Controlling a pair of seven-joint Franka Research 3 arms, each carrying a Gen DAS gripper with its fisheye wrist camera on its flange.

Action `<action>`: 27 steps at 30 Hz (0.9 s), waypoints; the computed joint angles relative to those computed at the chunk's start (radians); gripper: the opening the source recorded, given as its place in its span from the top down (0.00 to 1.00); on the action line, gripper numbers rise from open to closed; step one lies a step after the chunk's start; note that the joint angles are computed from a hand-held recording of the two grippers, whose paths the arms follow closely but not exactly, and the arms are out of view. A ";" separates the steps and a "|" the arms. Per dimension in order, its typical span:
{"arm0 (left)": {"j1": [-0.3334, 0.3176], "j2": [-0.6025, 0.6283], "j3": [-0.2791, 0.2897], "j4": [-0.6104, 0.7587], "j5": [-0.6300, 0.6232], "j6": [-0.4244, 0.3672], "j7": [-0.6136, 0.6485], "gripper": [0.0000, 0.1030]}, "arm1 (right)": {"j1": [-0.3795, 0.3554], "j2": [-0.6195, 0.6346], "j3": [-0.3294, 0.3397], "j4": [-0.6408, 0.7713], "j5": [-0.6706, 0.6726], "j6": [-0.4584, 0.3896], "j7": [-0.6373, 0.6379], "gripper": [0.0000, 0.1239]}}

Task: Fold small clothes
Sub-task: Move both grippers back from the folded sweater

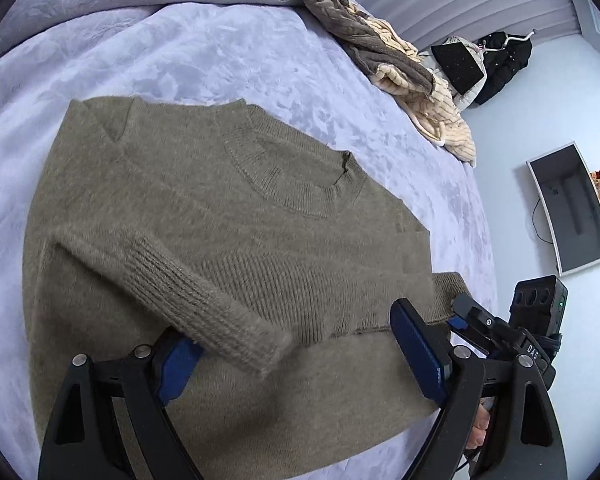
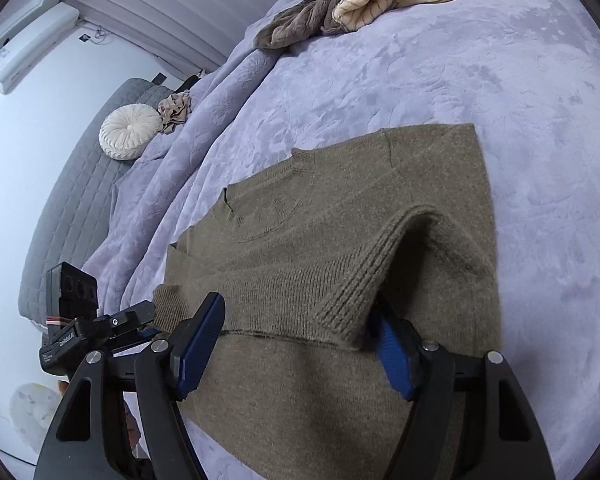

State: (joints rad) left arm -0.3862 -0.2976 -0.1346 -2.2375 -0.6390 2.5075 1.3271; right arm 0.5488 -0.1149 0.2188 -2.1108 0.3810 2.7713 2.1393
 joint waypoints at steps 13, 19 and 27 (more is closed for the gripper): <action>0.084 0.120 -0.012 0.120 0.083 0.034 -0.063 0.13 | -0.041 0.116 -0.030 0.148 -0.099 -0.028 0.043 0.39; 0.127 0.091 -0.010 0.083 0.134 0.056 -0.146 0.13 | -0.040 0.140 -0.062 0.207 -0.398 -0.131 0.285 0.39; 0.100 0.158 -0.065 0.163 0.354 -0.016 -0.135 0.13 | -0.009 0.193 -0.017 0.320 -0.606 -0.316 0.200 0.39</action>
State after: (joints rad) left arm -0.2859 -0.1397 -0.1999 -2.0743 -0.2846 2.4919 1.1921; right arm 0.5396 0.0782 0.2022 -1.7910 -0.2253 2.4557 2.3394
